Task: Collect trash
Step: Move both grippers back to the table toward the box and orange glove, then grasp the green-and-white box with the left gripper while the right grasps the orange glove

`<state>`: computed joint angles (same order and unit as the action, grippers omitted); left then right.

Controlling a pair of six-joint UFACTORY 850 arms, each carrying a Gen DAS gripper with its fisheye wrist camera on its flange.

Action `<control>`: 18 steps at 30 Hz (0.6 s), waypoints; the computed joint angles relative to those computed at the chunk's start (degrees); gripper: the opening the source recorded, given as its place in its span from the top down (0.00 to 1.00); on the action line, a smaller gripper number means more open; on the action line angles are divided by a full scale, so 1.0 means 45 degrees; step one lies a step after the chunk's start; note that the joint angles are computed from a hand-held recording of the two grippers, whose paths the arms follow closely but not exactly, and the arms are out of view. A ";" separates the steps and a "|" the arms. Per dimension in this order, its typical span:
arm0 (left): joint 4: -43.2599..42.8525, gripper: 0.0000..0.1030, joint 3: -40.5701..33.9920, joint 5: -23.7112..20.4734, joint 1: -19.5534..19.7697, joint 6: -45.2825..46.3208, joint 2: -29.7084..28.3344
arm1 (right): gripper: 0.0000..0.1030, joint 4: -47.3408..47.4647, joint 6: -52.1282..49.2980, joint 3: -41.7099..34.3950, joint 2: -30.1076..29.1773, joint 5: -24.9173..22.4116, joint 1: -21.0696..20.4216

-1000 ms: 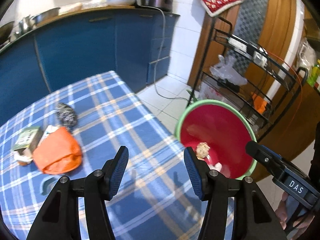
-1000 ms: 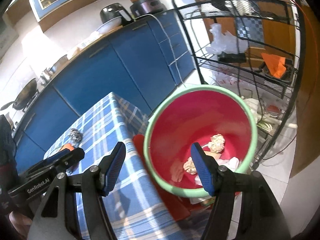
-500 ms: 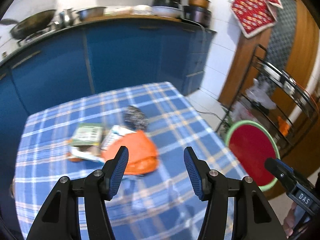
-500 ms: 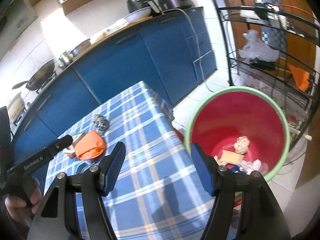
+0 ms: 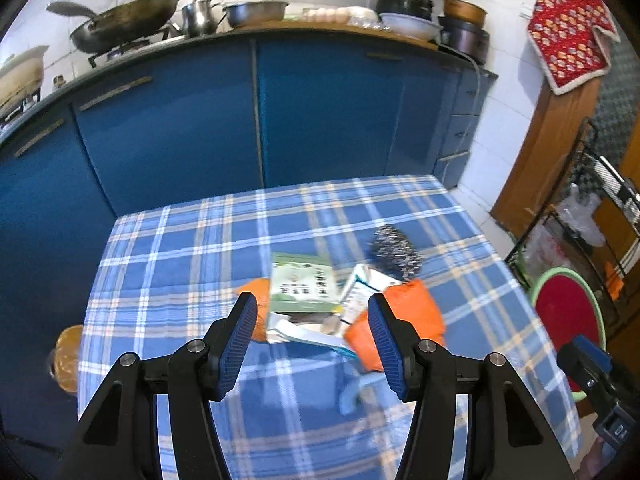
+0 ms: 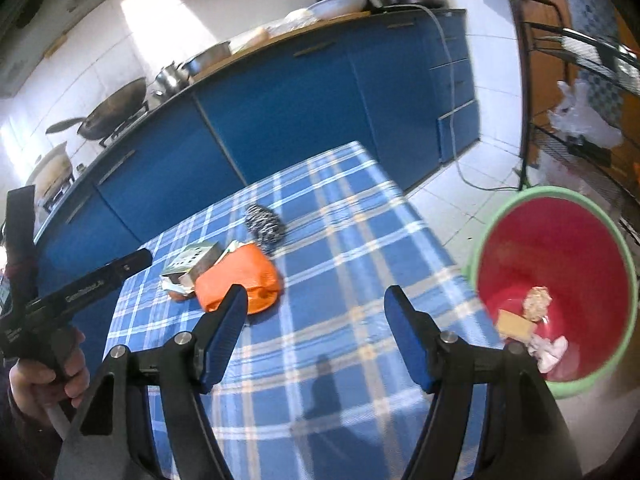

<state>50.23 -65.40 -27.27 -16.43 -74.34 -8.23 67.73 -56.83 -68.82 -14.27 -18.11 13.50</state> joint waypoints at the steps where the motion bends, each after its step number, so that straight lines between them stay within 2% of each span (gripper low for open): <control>1: -0.0149 0.43 -0.0044 0.0072 0.0118 0.0112 -0.0113 | 0.30 -0.0157 0.0131 -0.0100 -0.0097 -0.0004 0.0062; 6: -0.0867 0.38 -0.0320 0.0435 0.0484 0.0652 -0.0734 | 0.29 -0.1336 0.1282 -0.0784 -0.0750 0.0113 0.0498; 14: -0.2010 0.37 -0.1111 0.0663 0.0723 0.1898 -0.1983 | 0.26 -0.3020 0.3063 -0.1614 -0.1642 -0.0025 0.0641; 18: -0.1655 0.37 -0.1296 0.0515 0.0660 0.1659 -0.2351 | 0.26 -0.3532 0.3495 -0.1879 -0.1939 -0.0138 0.0624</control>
<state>42.78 -71.23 -24.95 -13.46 -66.87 -18.81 51.83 -41.10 -77.28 -23.00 -18.74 16.31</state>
